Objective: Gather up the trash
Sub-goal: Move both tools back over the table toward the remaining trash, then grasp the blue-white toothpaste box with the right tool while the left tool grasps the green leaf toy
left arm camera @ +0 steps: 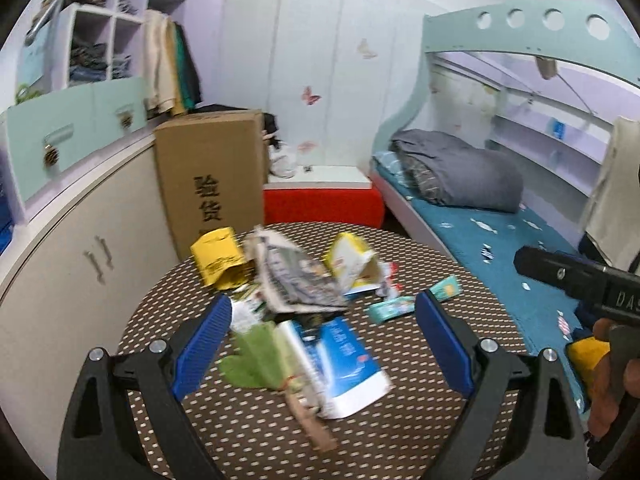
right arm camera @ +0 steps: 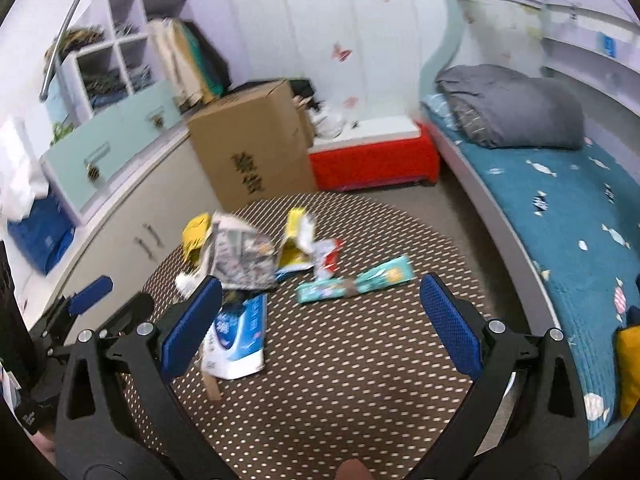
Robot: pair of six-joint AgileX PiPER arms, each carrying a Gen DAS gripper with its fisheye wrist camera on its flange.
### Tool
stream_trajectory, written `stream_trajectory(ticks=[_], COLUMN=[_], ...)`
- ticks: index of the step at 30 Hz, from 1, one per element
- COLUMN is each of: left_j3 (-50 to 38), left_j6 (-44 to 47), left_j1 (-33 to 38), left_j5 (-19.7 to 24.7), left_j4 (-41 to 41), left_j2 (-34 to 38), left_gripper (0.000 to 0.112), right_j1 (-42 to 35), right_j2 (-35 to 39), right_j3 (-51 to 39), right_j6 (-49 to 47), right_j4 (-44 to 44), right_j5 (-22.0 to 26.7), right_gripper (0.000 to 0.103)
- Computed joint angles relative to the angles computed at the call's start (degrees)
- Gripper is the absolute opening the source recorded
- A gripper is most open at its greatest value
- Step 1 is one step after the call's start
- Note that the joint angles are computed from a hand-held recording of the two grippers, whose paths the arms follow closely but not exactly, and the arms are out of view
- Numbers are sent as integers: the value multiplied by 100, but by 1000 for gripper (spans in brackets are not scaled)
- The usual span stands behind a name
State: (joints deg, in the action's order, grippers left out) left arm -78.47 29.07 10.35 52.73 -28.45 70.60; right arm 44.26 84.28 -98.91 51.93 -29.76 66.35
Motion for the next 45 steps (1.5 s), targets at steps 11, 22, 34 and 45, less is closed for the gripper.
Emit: stream_trajectory(ticks=[11,22,34,45], left_j3=[653,742,888,654], left_j6=[727,671,158,-927], left_j1=[1133,1361,553,-371], left_j5=[-224,-159,-238,-541], left_j4=[92,237,702,1502], left_j2=[261,456,702,1391], left_gripper=[91,91,91,56], right_j1=[-91,-193,-329,-522], right_j2=[1502,2913,1910,812], right_j3=[-523,-1690,-162,1182], right_j6=[-1205,-1775,-1968,-1834], right_j4=[1668,2274,2478,2425], right_j5=[-304,35,-637,-966], right_gripper=[97,94,65,65])
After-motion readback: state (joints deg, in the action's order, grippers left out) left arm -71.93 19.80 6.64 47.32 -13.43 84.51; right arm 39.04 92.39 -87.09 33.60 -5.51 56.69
